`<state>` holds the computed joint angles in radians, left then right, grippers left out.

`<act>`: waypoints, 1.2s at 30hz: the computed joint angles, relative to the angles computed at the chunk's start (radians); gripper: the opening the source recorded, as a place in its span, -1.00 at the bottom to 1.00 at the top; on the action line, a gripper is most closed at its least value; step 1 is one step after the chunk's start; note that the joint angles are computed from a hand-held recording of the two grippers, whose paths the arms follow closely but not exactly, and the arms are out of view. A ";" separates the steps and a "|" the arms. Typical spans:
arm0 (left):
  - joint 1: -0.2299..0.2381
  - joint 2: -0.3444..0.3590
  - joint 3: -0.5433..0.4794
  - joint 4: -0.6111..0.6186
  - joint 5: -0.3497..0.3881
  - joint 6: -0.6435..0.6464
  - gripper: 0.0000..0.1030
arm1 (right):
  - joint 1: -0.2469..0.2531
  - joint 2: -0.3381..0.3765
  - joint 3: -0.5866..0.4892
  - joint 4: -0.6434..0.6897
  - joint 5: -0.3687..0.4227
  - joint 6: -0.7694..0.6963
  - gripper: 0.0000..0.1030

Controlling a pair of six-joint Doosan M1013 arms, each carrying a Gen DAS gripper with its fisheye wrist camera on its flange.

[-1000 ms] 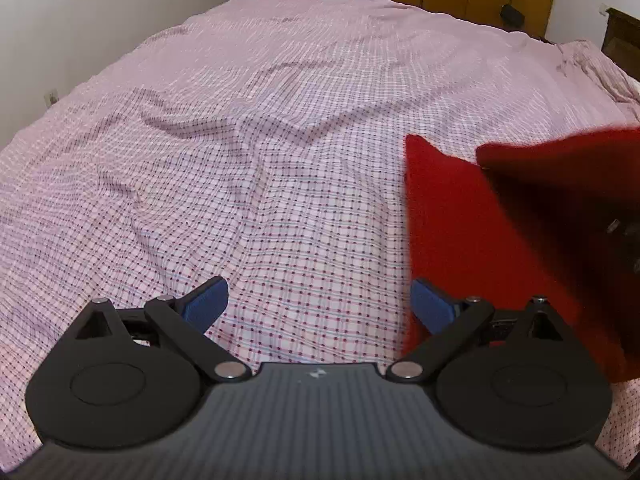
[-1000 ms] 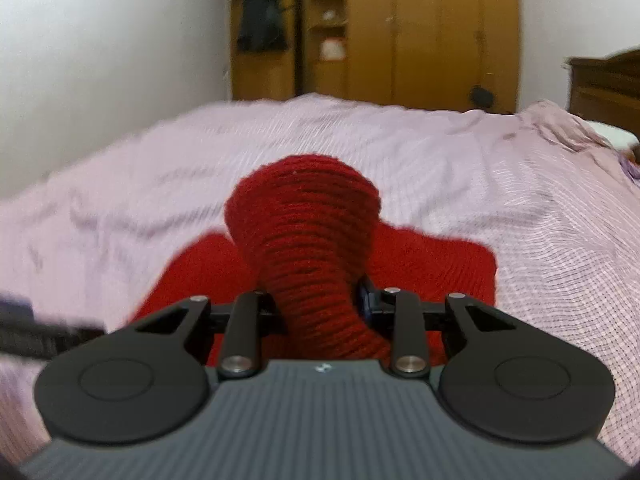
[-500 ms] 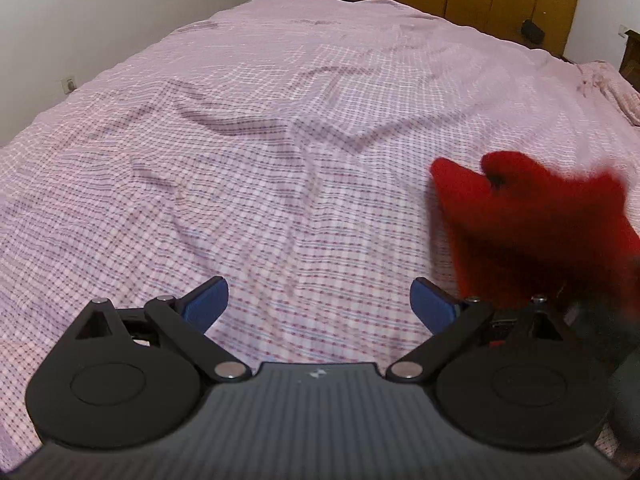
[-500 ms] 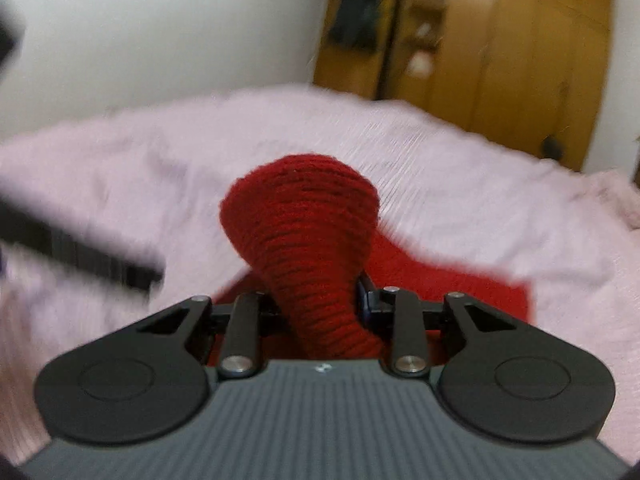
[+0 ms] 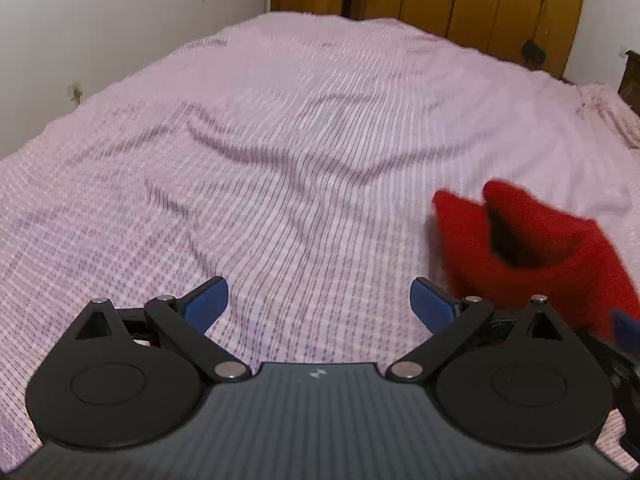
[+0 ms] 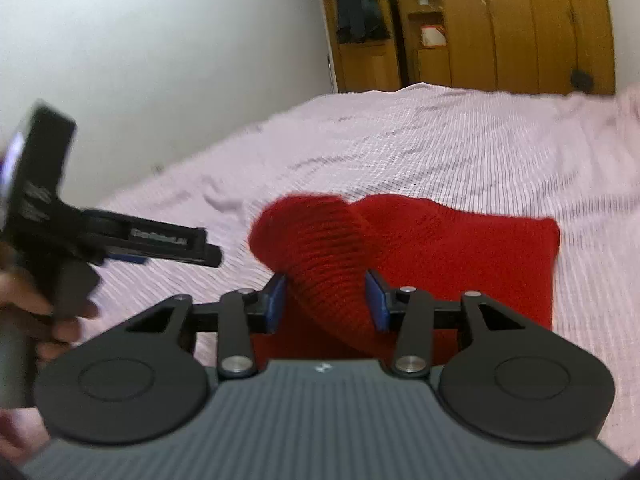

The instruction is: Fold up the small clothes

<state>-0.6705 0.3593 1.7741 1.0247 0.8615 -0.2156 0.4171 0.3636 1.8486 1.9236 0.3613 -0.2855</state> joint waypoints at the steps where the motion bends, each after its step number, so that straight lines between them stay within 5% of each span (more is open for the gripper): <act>1: -0.002 -0.005 -0.002 0.012 0.000 -0.003 0.93 | -0.014 -0.007 0.008 -0.012 0.031 0.047 -0.10; 5: -0.012 -0.014 -0.022 0.062 0.001 -0.002 0.93 | -0.063 -0.031 0.028 -0.055 0.094 0.211 -0.09; 10: -0.005 0.005 -0.075 0.044 -0.048 0.071 0.93 | -0.064 -0.038 0.028 -0.011 -0.025 0.257 0.20; 23: 0.044 0.116 -0.193 -0.155 -0.293 0.278 0.91 | -0.095 -0.011 0.048 0.262 -0.146 0.191 0.20; 26: 0.059 0.125 -0.176 -0.175 -0.401 0.272 0.65 | -0.104 -0.002 0.046 0.232 -0.156 0.259 0.21; 29: 0.064 0.137 -0.168 -0.178 -0.430 0.250 0.30 | -0.107 0.012 0.042 0.273 -0.171 0.252 0.21; 33: 0.070 0.120 -0.118 0.001 -0.510 0.050 -0.23 | -0.111 0.018 0.039 0.255 -0.202 0.313 0.21; 36: 0.060 0.088 -0.071 0.239 -0.519 -0.189 -0.36 | -0.116 0.029 0.028 0.121 -0.197 0.460 0.21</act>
